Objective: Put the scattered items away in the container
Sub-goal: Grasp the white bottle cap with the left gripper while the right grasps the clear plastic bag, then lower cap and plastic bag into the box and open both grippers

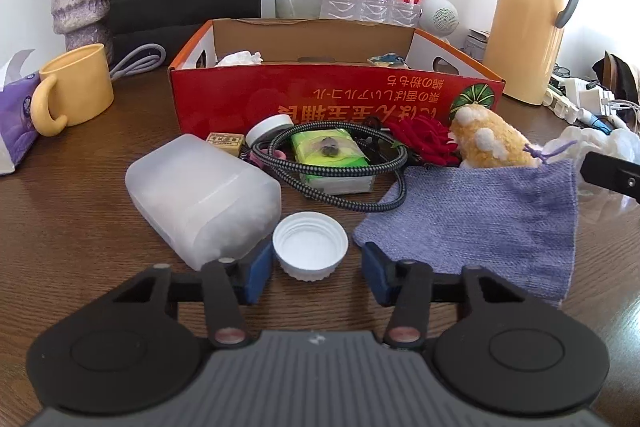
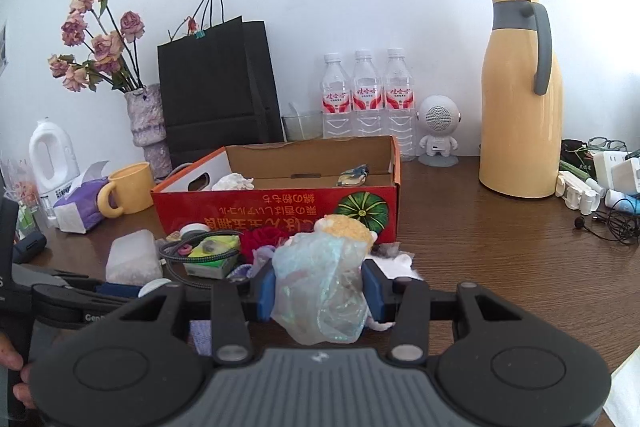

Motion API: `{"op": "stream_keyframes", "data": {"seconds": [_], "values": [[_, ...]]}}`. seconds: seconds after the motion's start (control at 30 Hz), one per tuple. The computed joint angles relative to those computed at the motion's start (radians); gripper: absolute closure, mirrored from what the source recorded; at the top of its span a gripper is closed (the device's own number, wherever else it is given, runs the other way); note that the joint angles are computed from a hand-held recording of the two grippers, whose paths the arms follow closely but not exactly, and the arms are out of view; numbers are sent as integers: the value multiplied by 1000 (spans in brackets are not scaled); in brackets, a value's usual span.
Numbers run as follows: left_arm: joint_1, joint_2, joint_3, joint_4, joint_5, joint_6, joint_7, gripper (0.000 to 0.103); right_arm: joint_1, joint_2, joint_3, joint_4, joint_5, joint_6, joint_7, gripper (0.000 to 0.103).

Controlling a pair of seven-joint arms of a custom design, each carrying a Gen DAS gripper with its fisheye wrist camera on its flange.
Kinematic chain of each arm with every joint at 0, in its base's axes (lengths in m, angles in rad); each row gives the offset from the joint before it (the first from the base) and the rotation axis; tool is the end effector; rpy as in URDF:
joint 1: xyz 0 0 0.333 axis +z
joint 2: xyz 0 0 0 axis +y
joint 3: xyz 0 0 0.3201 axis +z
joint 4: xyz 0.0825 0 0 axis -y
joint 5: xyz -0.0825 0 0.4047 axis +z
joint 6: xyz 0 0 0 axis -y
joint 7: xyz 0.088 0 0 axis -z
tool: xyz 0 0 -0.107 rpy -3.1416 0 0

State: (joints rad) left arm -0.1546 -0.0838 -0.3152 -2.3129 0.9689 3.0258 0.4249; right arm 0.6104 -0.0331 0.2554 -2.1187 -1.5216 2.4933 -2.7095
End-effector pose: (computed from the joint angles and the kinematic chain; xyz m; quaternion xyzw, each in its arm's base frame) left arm 0.4567 -0.3036 0.4351 -0.5561 0.7215 -0.3414 0.2313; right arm 0.3745 0.4501 0.4596 -0.5963 0.5928 -0.3284 0.4303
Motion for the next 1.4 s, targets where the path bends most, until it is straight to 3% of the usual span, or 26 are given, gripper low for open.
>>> {"op": "stream_keyframes", "data": {"seconds": [0.17, 0.27, 0.3, 0.33, 0.37, 0.4, 0.43, 0.5, 0.6, 0.7, 0.83, 1.1, 1.17, 1.3, 1.4], "values": [[17, -27, 0, -30, -28, 34, 3, 63, 10, -32, 17, -19, 64, -82, -49, 60], [56, -73, -27, -73, -30, 86, -14, 63, 28, -34, 42, -5, 117, -206, -134, 59], [68, -92, -37, -89, -35, 104, -10, 63, 3, -41, 70, -6, 122, -210, -154, 59], [90, -112, -56, -103, -24, 123, -19, 63, 0, -56, 64, -18, 106, -159, -131, 59], [127, -134, -87, -115, -3, 142, -40, 63, 16, -76, 22, -37, 65, -51, -76, 59], [148, -154, -106, -129, -3, 156, -41, 63, 34, -79, -4, -39, 46, 3, -39, 59], [161, -173, -118, -142, -11, 170, -40, 63, 32, -74, 5, -32, 52, 2, -50, 59], [183, -214, -135, -173, -32, 201, -37, 63, 24, -46, 57, 0, 94, -80, -135, 59], [158, -270, -114, -223, -77, 242, -15, 63, 34, -26, 53, 15, 86, -14, -98, 59], [150, -333, -118, -272, -110, 273, 9, 63, 70, 32, 61, 69, 142, -45, -194, 59], [305, -491, -303, -339, -168, 287, 16, 63, 119, 81, 55, 114, 141, -58, -180, 59], [310, -742, -329, -470, -316, 323, 26, 63, 205, 121, 39, 189, 105, -137, -207, 60], [295, -771, -313, -489, -342, 333, 44, 63, 218, 118, 39, 200, 92, -162, -209, 60], [328, -769, -329, -483, -387, 381, 100, 63, 230, 106, 38, 208, 35, -207, -165, 60], [419, -737, -399, -439, -449, 416, 130, 63, 222, 103, 32, 218, 10, -229, -146, 60]]}}
